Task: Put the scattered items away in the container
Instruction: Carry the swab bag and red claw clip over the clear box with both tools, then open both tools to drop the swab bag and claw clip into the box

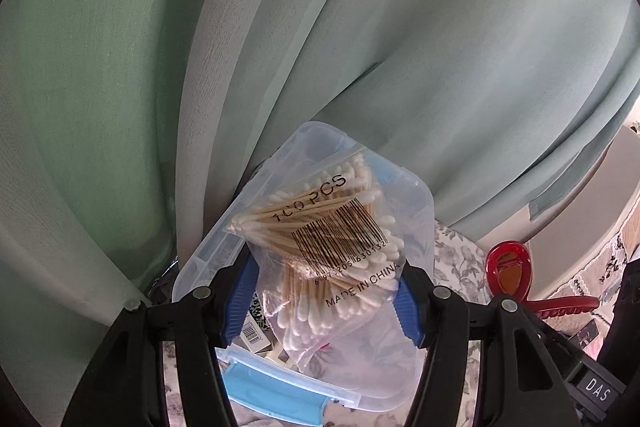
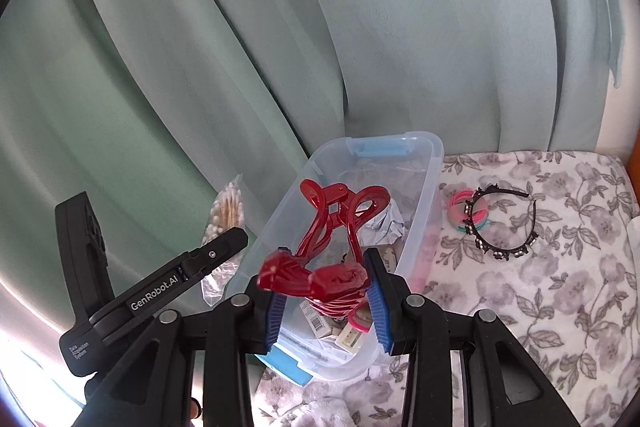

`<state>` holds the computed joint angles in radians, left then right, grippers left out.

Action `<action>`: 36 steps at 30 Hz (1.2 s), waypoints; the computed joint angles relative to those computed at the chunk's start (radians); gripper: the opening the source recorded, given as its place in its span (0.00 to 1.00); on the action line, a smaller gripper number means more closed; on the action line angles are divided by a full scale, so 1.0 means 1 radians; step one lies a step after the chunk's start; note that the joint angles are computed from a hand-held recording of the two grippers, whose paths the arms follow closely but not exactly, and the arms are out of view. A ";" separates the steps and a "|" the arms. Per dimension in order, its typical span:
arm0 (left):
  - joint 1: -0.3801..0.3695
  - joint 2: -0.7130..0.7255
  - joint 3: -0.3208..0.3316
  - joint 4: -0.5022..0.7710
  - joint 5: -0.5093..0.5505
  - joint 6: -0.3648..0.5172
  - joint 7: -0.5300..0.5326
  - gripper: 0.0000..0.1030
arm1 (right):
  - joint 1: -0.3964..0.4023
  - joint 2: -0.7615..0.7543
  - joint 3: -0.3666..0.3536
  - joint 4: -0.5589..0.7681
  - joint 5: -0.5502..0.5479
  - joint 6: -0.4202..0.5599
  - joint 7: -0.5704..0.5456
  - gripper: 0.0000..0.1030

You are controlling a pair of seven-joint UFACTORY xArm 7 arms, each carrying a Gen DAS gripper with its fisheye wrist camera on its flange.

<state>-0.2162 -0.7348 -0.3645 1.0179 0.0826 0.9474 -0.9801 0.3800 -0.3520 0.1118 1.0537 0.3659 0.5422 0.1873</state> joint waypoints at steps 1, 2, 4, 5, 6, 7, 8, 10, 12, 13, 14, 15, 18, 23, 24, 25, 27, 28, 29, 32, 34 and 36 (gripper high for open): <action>-0.002 0.002 0.003 -0.002 -0.003 0.005 0.002 0.61 | 0.004 0.009 -0.001 0.004 0.003 0.008 -0.004 0.38; -0.004 0.003 0.005 -0.004 -0.004 0.012 0.004 0.61 | 0.007 0.018 0.000 0.008 0.005 0.014 -0.006 0.38; -0.007 0.006 0.012 -0.007 -0.009 0.023 0.010 0.61 | 0.007 0.039 0.004 0.019 0.004 0.031 -0.005 0.38; -0.008 0.010 0.013 -0.005 -0.012 0.031 0.010 0.61 | 0.007 0.049 0.005 0.025 0.005 0.038 -0.006 0.38; -0.007 0.016 0.013 -0.001 -0.013 0.039 0.008 0.61 | 0.008 0.055 0.008 0.030 0.006 0.048 -0.005 0.38; -0.008 0.014 0.018 -0.006 -0.015 0.042 0.010 0.61 | 0.008 0.062 0.011 0.035 0.005 0.055 -0.005 0.38; -0.014 -0.003 0.025 -0.023 -0.019 0.047 0.013 0.61 | 0.008 0.072 0.013 0.040 0.006 0.058 -0.008 0.38; -0.017 -0.009 0.028 -0.033 -0.025 0.056 0.014 0.61 | 0.007 0.089 0.017 0.049 0.006 0.069 -0.009 0.38; -0.015 -0.004 0.034 -0.031 -0.029 0.062 0.018 0.61 | 0.007 0.103 0.021 0.060 0.006 0.084 -0.011 0.38; -0.014 -0.005 0.036 -0.032 -0.031 0.064 0.018 0.61 | 0.005 0.110 0.024 0.066 0.004 0.094 -0.009 0.39; -0.013 -0.006 0.037 -0.033 -0.033 0.062 0.015 0.61 | 0.004 0.116 0.026 0.073 0.000 0.104 -0.008 0.39; -0.012 -0.010 0.037 -0.033 -0.035 0.067 0.011 0.61 | 0.002 0.122 0.031 0.077 -0.007 0.106 -0.006 0.40; -0.013 -0.015 0.048 -0.043 -0.042 0.069 0.018 0.62 | -0.004 0.138 0.043 0.091 -0.042 0.117 0.003 0.41; -0.020 -0.051 0.068 -0.059 -0.066 0.095 0.024 0.67 | -0.003 0.141 0.043 0.091 -0.041 0.115 -0.007 0.48; -0.019 -0.054 0.068 -0.057 -0.069 0.099 0.027 0.67 | -0.004 0.139 0.045 0.091 -0.048 0.115 -0.003 0.50; -0.019 -0.058 0.069 -0.059 -0.072 0.098 0.031 0.68 | -0.005 0.138 0.046 0.090 -0.051 0.115 -0.003 0.54; -0.022 -0.072 0.073 -0.066 -0.080 0.095 0.040 0.74 | -0.004 0.136 0.044 0.089 -0.048 0.114 -0.006 0.57; -0.021 -0.074 0.073 -0.065 -0.083 0.091 0.043 0.75 | -0.004 0.136 0.044 0.089 -0.049 0.115 -0.005 0.58; -0.021 -0.076 0.074 -0.065 -0.087 0.088 0.046 0.77 | -0.005 0.135 0.044 0.088 -0.050 0.117 -0.004 0.59; -0.015 -0.066 0.067 -0.058 -0.090 0.084 0.048 0.82 | -0.006 0.130 0.043 0.083 -0.048 0.119 0.001 0.62; -0.012 -0.064 0.063 -0.051 -0.086 0.093 0.053 0.83 | -0.008 0.123 0.042 0.077 -0.049 0.119 0.005 0.64; -0.003 -0.049 0.052 -0.044 -0.078 0.090 0.049 0.85 | -0.010 0.115 0.040 0.068 -0.050 0.116 0.008 0.66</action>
<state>-0.2196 -0.7836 -0.3130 0.9735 0.0043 1.0371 -0.9310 0.3697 -0.2370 0.1518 1.1219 0.3155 0.6584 0.1955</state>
